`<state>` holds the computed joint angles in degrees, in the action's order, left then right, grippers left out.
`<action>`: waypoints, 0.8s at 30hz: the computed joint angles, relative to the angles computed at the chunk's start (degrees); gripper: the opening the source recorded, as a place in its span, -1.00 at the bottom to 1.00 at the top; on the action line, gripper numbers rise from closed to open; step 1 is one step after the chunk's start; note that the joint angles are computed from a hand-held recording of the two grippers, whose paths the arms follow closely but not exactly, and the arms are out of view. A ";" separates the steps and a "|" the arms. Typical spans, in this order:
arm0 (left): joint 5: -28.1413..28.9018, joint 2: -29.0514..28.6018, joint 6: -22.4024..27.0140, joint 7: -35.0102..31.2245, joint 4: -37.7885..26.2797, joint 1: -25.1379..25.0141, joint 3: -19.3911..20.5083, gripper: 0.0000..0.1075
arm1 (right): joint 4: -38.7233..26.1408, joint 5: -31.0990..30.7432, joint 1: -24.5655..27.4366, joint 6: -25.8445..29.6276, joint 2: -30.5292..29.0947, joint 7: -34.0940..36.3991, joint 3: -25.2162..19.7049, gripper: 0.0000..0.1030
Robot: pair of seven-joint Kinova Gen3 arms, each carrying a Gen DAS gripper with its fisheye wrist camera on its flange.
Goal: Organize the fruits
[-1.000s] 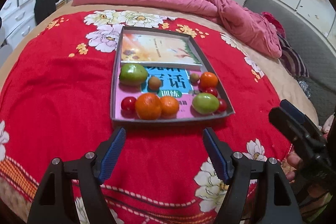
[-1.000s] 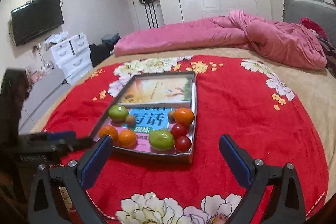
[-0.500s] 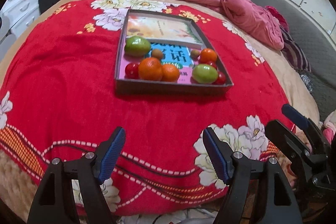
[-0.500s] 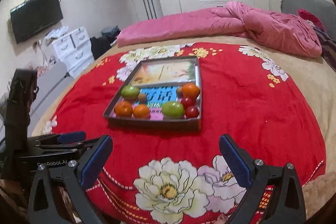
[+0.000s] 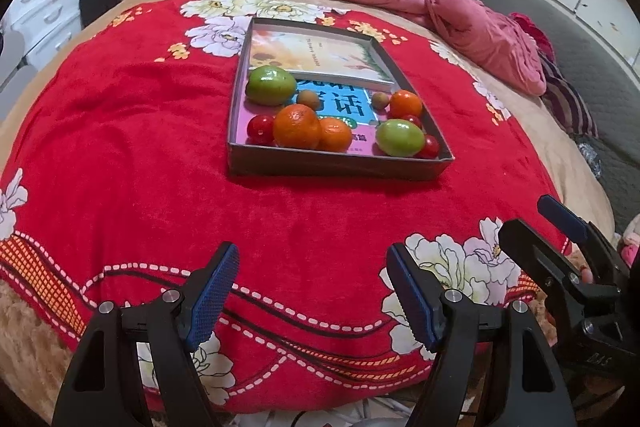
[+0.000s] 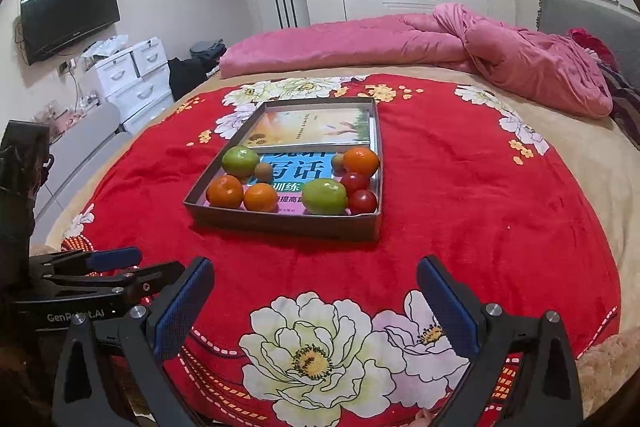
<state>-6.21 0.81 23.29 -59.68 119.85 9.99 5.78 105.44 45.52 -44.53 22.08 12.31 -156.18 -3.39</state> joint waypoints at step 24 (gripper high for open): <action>-2.90 -0.60 -0.28 3.43 0.02 -0.14 0.14 0.43 | 0.34 0.83 -0.41 -0.74 0.13 -1.27 0.46 0.98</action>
